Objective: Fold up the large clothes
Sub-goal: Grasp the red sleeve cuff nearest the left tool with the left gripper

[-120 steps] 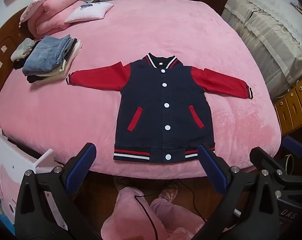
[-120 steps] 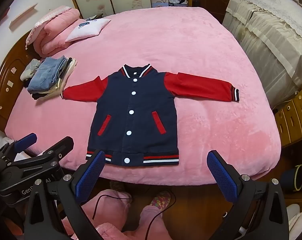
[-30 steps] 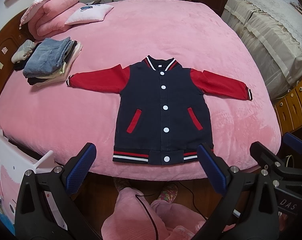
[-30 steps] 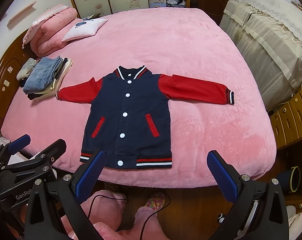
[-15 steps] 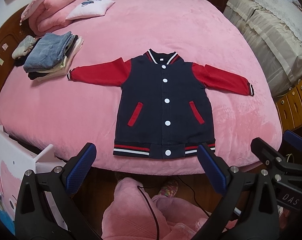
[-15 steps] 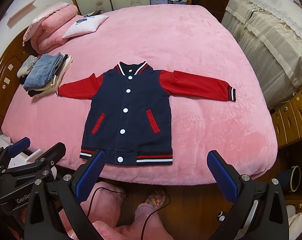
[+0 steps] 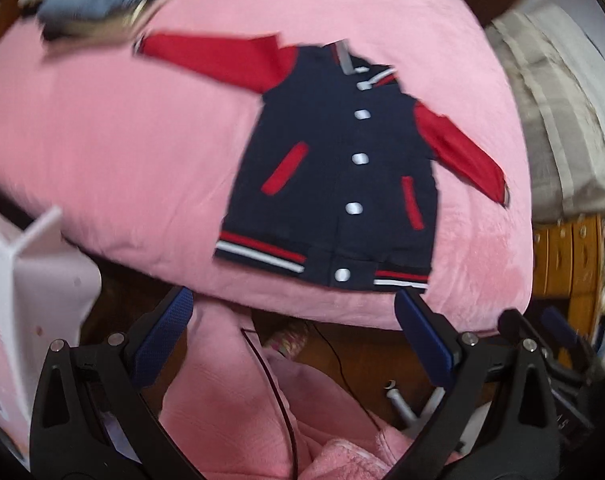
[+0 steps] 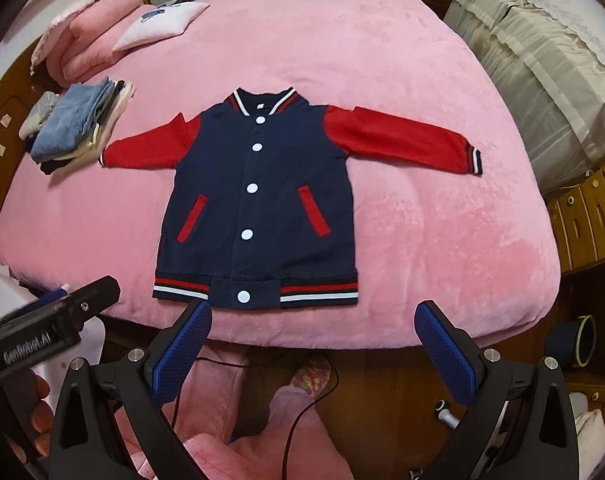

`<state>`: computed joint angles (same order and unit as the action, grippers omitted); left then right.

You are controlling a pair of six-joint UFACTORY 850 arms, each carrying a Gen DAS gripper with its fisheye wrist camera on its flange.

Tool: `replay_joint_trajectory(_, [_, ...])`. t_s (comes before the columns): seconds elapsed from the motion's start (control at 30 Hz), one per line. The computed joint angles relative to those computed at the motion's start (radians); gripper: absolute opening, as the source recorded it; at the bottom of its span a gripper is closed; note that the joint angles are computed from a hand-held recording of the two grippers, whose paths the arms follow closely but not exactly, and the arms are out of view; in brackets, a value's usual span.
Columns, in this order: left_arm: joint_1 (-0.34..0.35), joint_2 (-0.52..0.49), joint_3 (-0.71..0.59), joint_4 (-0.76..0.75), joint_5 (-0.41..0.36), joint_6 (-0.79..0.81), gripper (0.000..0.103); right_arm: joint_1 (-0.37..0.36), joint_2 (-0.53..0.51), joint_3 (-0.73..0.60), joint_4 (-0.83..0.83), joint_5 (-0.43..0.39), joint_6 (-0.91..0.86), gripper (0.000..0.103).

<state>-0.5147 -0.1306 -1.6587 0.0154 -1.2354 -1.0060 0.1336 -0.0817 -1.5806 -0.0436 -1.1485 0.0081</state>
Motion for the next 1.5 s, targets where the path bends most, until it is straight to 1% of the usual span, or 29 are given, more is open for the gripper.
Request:
replay_joint_trajectory(0.1, [0.079,0.060,0.131,-0.044,0.057,0.004,0.099,0.069,0.003,0.057,-0.078,0.057,0.069,0.103])
replay_joint_trajectory(0.17, [0.149,0.084,0.197,-0.065,0.098,0.024,0.099,0.121,-0.020,0.066,-0.095,0.072,0.110,0.103])
replay_joint_trajectory(0.23, [0.225,0.097,0.251,-0.076,0.142,0.041,0.095,0.166,-0.052,0.057,-0.099,0.087,0.141,0.103])
replay_joint_trajectory(0.27, [0.274,0.096,0.273,-0.084,0.166,0.053,0.092,0.198,-0.081,0.043,-0.103,0.101,0.163,0.103])
replay_joint_trajectory(0.33, [0.344,0.081,0.290,-0.108,0.205,0.079,0.087,0.248,-0.138,0.005,-0.108,0.132,0.202,0.103])
replay_joint_trajectory(0.37, [0.395,0.066,0.298,-0.133,0.233,0.104,0.083,0.266,-0.166,-0.020,-0.105,0.140,0.214,0.103])
replay_joint_trajectory(0.4, [0.427,0.049,0.294,-0.152,0.249,0.122,0.077,0.288,-0.209,-0.058,-0.094,0.150,0.227,0.103])
replay_joint_trajectory(0.47, [0.502,0.005,0.282,-0.196,0.306,0.167,0.067,0.317,-0.288,-0.136,-0.066,0.163,0.239,0.102])
replay_joint_trajectory(0.53, [0.564,-0.043,0.266,-0.238,0.377,0.215,0.063,0.341,-0.386,-0.248,-0.052,0.159,0.258,0.102])
replay_joint_trajectory(0.57, [0.584,-0.062,0.259,-0.255,0.407,0.238,0.060,0.355,-0.438,-0.307,-0.054,0.159,0.275,0.102])
replay_joint_trajectory(0.63, [0.627,-0.118,0.231,-0.282,0.474,0.287,0.055,0.379,-0.553,-0.451,-0.081,0.132,0.322,0.101])
replay_joint_trajectory(0.7, [0.656,-0.170,0.201,-0.298,0.512,0.312,0.045,0.390,-0.660,-0.596,-0.106,0.086,0.381,0.101])
replay_joint_trajectory(0.73, [0.671,-0.198,0.189,-0.308,0.540,0.317,0.041,0.388,-0.704,-0.657,-0.103,0.066,0.398,0.101])
replay_joint_trajectory(0.77, [0.681,-0.215,0.185,-0.319,0.564,0.324,0.038,0.390,-0.763,-0.738,-0.090,0.041,0.427,0.101])
replay_joint_trajectory(0.83, [0.697,-0.256,0.168,-0.320,0.600,0.319,0.037,0.385,-0.840,-0.841,-0.068,0.012,0.451,0.101])
replay_joint_trajectory(0.87, [0.704,-0.277,0.161,-0.316,0.627,0.308,0.034,0.382,-0.886,-0.902,-0.065,-0.013,0.458,0.100])
replay_joint_trajectory(0.9, [0.707,-0.287,0.161,-0.316,0.649,0.302,0.027,0.380,-0.918,-0.941,-0.066,-0.028,0.462,0.100])
replay_joint_trajectory(0.93, [0.709,-0.291,0.165,-0.316,0.675,0.295,0.023,0.370,-0.923,-0.938,-0.061,-0.038,0.458,0.099])
replay_joint_trajectory(1.0, [0.708,-0.297,0.174,-0.291,0.744,0.263,0.017,0.365,-0.970,-0.995,-0.050,-0.061,0.470,0.099])
replay_joint_trajectory(1.03, [0.704,-0.298,0.175,-0.261,0.766,0.237,0.017,0.360,-0.974,-0.991,-0.040,-0.058,0.476,0.099])
replay_joint_trajectory(1.07, [0.695,-0.297,0.175,-0.198,0.779,0.185,0.016,0.357,-0.963,-0.964,-0.034,-0.050,0.482,0.099])
replay_joint_trajectory(1.13, [0.674,-0.293,0.163,-0.099,0.787,0.109,0.015,0.341,-0.970,-0.957,-0.012,-0.053,0.507,0.099])
replay_joint_trajectory(1.23, [0.633,-0.265,0.142,0.087,0.824,-0.020,0.014,0.313,-0.937,-0.879,0.018,0.012,0.529,0.099])
replay_joint_trajectory(1.3, [0.606,-0.247,0.127,0.176,0.842,-0.058,0.014,0.293,-0.940,-0.881,0.022,0.034,0.535,0.099])
replay_joint_trajectory(1.33, [0.588,-0.240,0.111,0.216,0.854,-0.060,0.014,0.282,-0.932,-0.866,0.022,0.052,0.533,0.099])
replay_joint_trajectory(1.4, [0.554,-0.241,0.072,0.218,0.866,-0.001,0.014,0.258,-0.922,-0.854,0.016,0.081,0.534,0.099])
replay_joint_trajectory(1.43, [0.537,-0.246,0.046,0.213,0.859,0.041,0.014,0.243,-0.915,-0.845,0.017,0.099,0.533,0.099])
replay_joint_trajectory(1.47, [0.508,-0.264,0.002,0.243,0.835,0.066,0.014,0.224,-0.887,-0.803,0.018,0.128,0.526,0.099])
replay_joint_trajectory(1.5, [0.496,-0.290,-0.051,0.255,0.806,0.095,0.014,0.212,-0.884,-0.798,0.018,0.141,0.523,0.099])
